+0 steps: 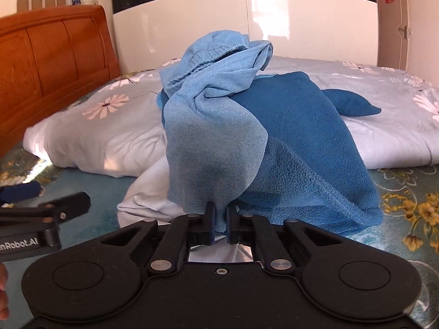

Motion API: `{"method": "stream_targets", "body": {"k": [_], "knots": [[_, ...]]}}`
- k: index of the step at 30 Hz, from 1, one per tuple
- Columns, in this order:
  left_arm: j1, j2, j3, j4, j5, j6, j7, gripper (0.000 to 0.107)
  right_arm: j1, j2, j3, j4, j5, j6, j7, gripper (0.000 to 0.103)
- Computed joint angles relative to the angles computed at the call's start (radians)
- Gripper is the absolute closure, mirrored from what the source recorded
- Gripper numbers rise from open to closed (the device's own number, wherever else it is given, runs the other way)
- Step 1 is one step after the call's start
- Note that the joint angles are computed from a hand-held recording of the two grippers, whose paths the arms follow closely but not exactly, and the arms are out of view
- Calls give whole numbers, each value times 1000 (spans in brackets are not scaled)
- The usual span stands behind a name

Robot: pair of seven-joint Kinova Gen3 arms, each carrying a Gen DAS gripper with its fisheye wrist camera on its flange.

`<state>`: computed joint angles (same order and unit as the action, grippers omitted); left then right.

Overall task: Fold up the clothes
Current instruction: 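Grasp the light blue sweatpants waistband with the right tool and pull out, then lift the sweatpants with the right tool while the left tool approaches the waistband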

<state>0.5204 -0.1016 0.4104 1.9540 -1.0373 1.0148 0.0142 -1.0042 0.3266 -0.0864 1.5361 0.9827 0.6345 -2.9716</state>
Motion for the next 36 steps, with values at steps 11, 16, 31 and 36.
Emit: {"method": "stream_targets", "body": {"k": [11,16,31,36], "knots": [[11,-49,46,-50,76,74,-102,8,5,-142,-105,115,56,27,-8,98],[21,-91,107,-81,125,137,-171,7,19,-245,-197,173,-8,70,46,98],[-46,-210,352,-117,354,253,-209,5,39,-526,-530,320,-301,311,-7,98],[-82,-206,418,-120,410,240,-253,5,52,-602,-625,343,-423,378,-30,98]]}}
